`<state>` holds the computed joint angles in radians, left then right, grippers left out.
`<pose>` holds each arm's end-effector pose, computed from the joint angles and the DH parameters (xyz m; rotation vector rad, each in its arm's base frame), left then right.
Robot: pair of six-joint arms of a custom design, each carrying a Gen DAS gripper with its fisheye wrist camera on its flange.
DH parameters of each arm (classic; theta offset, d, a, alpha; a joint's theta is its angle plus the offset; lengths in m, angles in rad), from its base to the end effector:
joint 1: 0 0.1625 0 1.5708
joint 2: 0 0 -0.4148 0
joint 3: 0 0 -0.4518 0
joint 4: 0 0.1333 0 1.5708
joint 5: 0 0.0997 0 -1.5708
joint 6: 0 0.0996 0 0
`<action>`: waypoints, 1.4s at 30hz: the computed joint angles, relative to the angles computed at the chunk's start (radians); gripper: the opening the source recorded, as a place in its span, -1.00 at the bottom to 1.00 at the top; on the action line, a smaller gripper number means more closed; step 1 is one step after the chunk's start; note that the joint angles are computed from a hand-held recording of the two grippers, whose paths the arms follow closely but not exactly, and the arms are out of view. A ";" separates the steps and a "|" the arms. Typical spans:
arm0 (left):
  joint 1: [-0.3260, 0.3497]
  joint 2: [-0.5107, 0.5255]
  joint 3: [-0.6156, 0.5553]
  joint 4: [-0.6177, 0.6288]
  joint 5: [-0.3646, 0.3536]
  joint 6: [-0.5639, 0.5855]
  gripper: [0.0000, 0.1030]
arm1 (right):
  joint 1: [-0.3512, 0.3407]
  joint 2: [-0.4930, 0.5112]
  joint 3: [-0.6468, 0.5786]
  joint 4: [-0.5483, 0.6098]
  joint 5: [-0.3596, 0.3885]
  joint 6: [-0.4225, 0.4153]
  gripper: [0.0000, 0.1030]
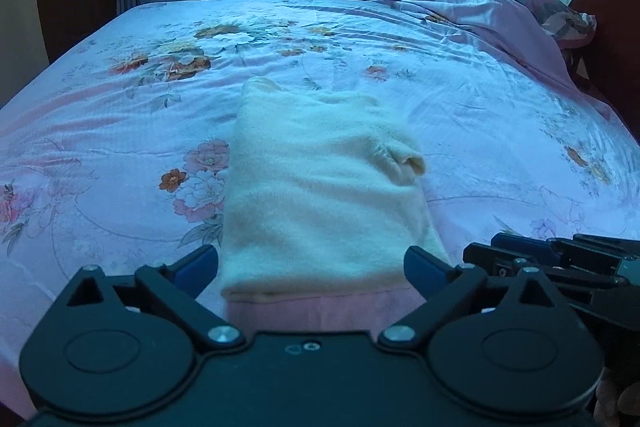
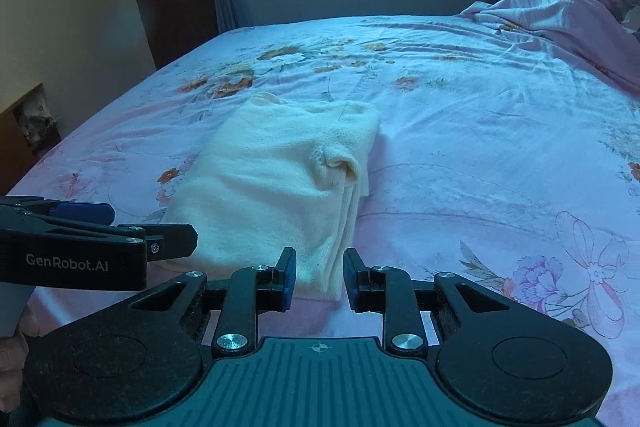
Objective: Fold small clothes
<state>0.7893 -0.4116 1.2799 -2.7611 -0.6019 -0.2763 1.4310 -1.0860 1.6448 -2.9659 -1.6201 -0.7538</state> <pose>-0.3997 -0.7086 -0.0383 0.3828 2.2661 -0.9291 0.0272 -0.7279 0.2973 0.7468 -2.4484 0.9985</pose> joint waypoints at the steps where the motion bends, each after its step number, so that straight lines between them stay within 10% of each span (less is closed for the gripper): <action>1: -0.009 -0.009 0.011 0.002 0.004 -0.014 0.96 | -0.002 -0.016 0.017 -0.006 0.013 -0.001 -0.26; 10: -0.101 -0.094 0.093 0.218 0.140 -0.314 0.97 | -0.025 -0.188 0.164 -0.042 0.136 -0.047 0.26; 16: -0.168 -0.101 0.166 0.078 0.274 -0.275 0.97 | -0.036 -0.297 0.250 -0.036 0.216 -0.080 0.55; 23: -0.209 -0.124 0.164 0.270 0.311 -0.431 0.97 | -0.045 -0.373 0.299 -0.015 0.249 -0.062 0.71; 42: -0.210 -0.138 0.167 0.301 0.249 -0.475 0.97 | -0.033 -0.393 0.351 -0.164 0.196 0.005 0.87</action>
